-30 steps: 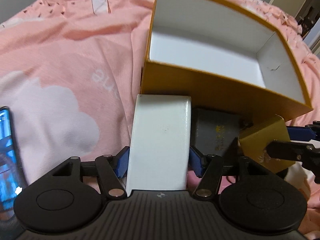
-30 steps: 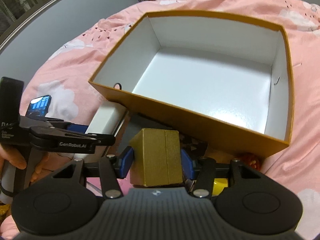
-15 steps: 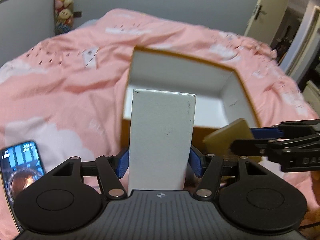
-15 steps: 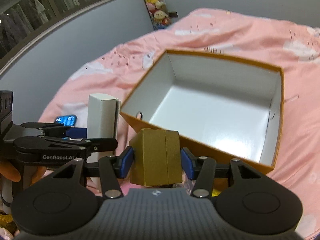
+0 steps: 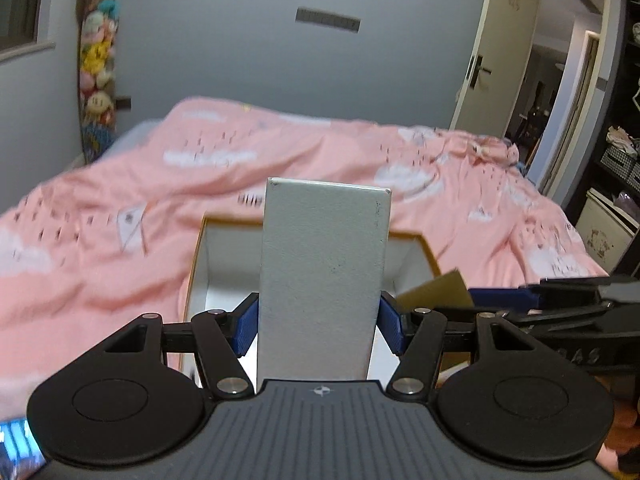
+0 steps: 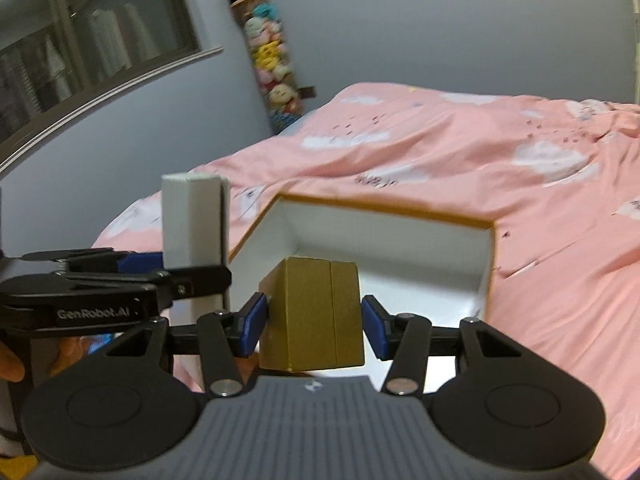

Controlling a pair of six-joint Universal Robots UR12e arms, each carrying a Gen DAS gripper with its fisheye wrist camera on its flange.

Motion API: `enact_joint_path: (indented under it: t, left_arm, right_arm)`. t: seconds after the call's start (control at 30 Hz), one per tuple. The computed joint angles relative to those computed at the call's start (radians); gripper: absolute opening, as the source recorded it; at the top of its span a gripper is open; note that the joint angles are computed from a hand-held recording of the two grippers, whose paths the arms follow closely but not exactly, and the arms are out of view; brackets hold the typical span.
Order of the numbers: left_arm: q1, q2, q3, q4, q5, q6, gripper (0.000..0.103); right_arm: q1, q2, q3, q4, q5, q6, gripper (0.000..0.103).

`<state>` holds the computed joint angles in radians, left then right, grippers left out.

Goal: Organize objects
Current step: 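Lower the white box into the orange box and open the left gripper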

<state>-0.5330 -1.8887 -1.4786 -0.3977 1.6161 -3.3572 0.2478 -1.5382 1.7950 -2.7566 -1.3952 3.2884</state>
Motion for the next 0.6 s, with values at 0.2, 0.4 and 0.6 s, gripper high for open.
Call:
enact_joint_path:
  t: [0.2, 0.4, 0.6]
  left_arm:
    - [-0.013, -0.08, 0.087, -0.021, 0.07, 0.019, 0.07]
    - [-0.013, -0.147, 0.155, -0.163, 0.125, 0.05, 0.07]
    - [-0.011, -0.18, 0.194, -0.316, 0.14, 0.074, 0.07]
  right_arm:
    - [-0.01, 0.043, -0.027, -0.021, -0.071, 0.037, 0.054]
    - [-0.014, 0.089, -0.057, 0.035, -0.081, 0.056, 0.053]
    - [-0.019, 0.13, -0.084, 0.099, -0.048, 0.063, 0.053]
